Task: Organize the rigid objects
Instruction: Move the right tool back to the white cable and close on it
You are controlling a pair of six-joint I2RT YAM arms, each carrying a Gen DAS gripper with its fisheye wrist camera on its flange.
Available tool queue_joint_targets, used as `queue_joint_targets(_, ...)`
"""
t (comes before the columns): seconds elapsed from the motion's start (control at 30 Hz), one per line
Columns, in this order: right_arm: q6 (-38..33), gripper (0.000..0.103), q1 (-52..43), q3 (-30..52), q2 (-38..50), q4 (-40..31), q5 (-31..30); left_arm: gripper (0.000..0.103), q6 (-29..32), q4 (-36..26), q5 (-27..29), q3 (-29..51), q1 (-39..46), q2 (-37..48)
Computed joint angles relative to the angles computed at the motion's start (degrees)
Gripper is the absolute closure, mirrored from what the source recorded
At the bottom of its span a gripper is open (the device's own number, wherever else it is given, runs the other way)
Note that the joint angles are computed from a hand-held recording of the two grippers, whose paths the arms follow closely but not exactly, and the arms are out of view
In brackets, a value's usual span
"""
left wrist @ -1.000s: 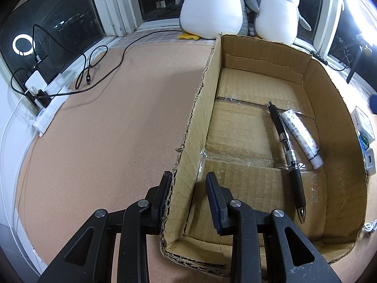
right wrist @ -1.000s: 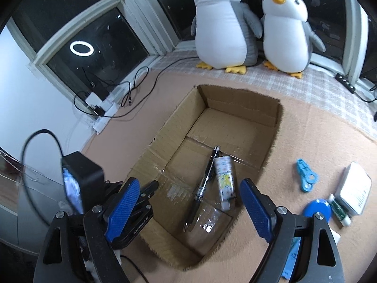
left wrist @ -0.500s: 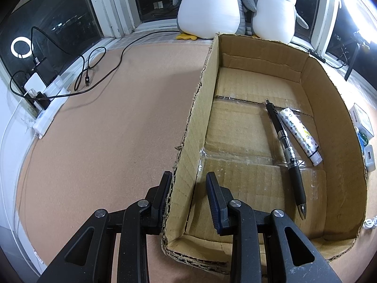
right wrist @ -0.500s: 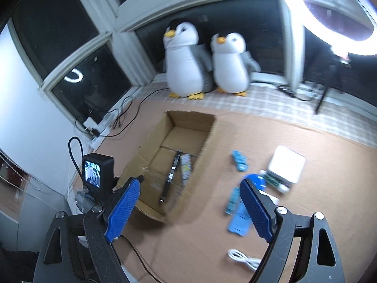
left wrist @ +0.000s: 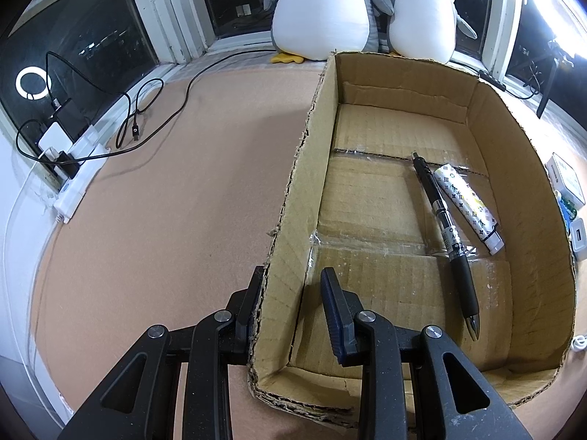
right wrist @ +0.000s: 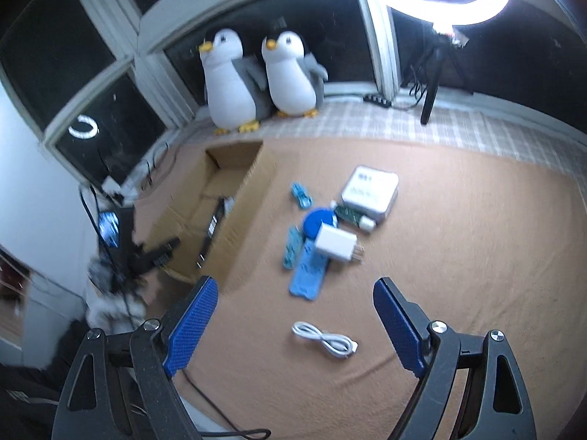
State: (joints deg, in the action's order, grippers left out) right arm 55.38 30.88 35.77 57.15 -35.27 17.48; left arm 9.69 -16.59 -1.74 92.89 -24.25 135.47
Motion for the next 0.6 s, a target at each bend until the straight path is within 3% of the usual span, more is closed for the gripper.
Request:
queue_joint_targets(0.17, -1.8, 0.019, 3.0, -3.0, 6.4, 3.2, 0.7, 0.071, 0.0, 0.0, -0.2, -0.1, -0.1, -0.1)
queue_joint_targets(0.3, -4.2, 0.021, 1.4, -6.5, 9.4, 8.8, -2.9, 0.071, 0.0, 0.0, -0.2, -0.1, -0.1, -0.1)
queue_joint_targets(0.4, -6.6, 0.033, -0.6, -7.9, 12.6, 11.9, -5.5, 0.071, 0.0, 0.0, -0.2, -0.1, -0.1, -0.1)
queue_joint_targets(0.6, -13.5, 0.037, -2.9, -6.5, 20.3, 15.2, -9.5, 0.071, 0.0, 0.0, 0.0, -0.3, 0.1, -0.2)
